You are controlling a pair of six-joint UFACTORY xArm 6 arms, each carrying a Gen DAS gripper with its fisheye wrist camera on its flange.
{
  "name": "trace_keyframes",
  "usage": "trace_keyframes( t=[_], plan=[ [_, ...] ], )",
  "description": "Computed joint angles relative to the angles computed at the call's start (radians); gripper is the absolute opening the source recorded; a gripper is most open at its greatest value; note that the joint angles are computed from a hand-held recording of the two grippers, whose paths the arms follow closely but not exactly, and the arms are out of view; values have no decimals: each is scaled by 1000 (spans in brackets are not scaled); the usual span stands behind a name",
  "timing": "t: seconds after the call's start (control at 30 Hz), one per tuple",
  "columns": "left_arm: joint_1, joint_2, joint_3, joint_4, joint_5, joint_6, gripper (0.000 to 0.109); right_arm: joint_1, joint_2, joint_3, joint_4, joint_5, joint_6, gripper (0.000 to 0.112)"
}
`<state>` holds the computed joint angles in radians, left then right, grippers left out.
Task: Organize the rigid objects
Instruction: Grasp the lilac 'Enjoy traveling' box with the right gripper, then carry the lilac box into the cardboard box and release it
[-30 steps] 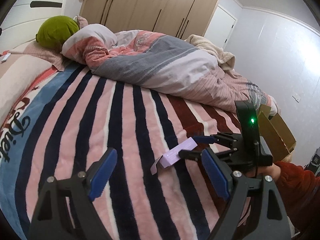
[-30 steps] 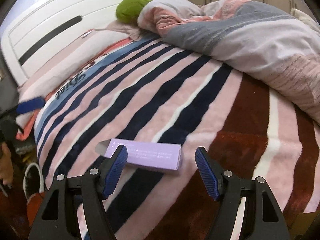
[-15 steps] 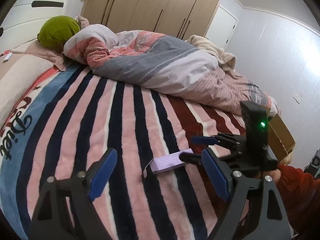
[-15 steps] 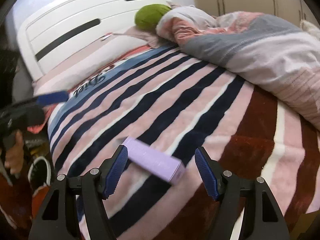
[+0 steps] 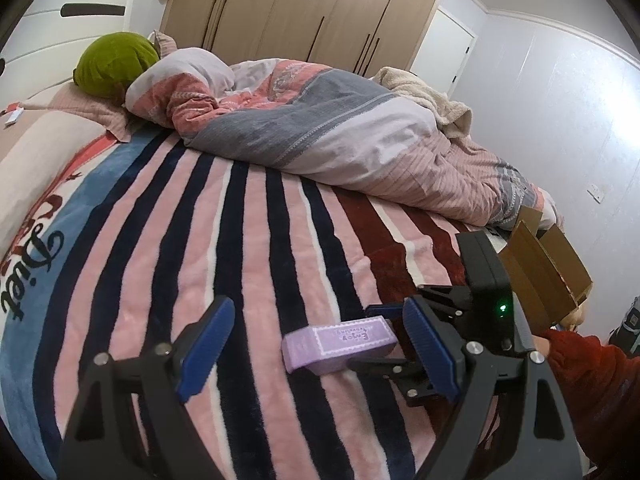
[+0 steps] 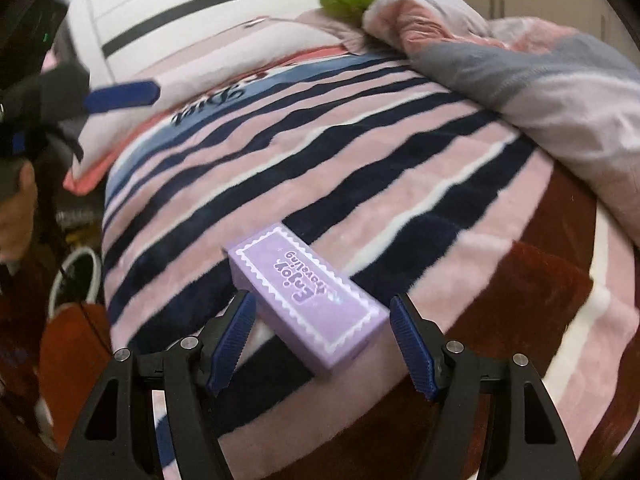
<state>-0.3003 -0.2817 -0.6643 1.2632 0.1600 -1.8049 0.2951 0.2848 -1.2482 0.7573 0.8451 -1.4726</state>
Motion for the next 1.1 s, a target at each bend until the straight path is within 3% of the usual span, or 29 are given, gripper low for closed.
trace_keyframes(
  t=[0.1, 0.13, 0.23, 0.3, 0.43, 0.63, 0.7, 0.8, 0.93, 1.1],
  plan=[
    [-2, 1, 2, -11, 5, 6, 85, 12, 19, -21, -6, 2, -22, 66],
    [-1, 0, 3, -13, 5, 5, 85, 15, 26, -27, -11, 6, -22, 51],
    [0, -1, 10, -24, 3, 8, 85, 25, 8, 2, -34, -13, -15, 33],
    [-5, 2, 10, -47, 1, 24, 85, 28, -29, 44, -12, -44, -30, 33],
    [-29, 21, -15, -93, -5, 67, 85, -2, -141, 119, 76, -10, -93, 33],
    [-105, 104, -151, -144, -8, 114, 85, -89, -309, 162, 130, 119, -58, 33],
    [-142, 154, -233, -163, 2, 147, 80, -140, -350, 155, 158, 179, -68, 33],
    [-180, 229, -351, -223, -25, 236, 59, -215, -389, 135, 196, 242, -82, 33],
    [-249, 349, -541, -353, 34, 405, 54, -325, -401, 97, 234, 294, -95, 33],
    [-322, 563, -827, -613, 104, 710, 54, -450, -330, -11, 242, 354, -60, 33]
  ],
)
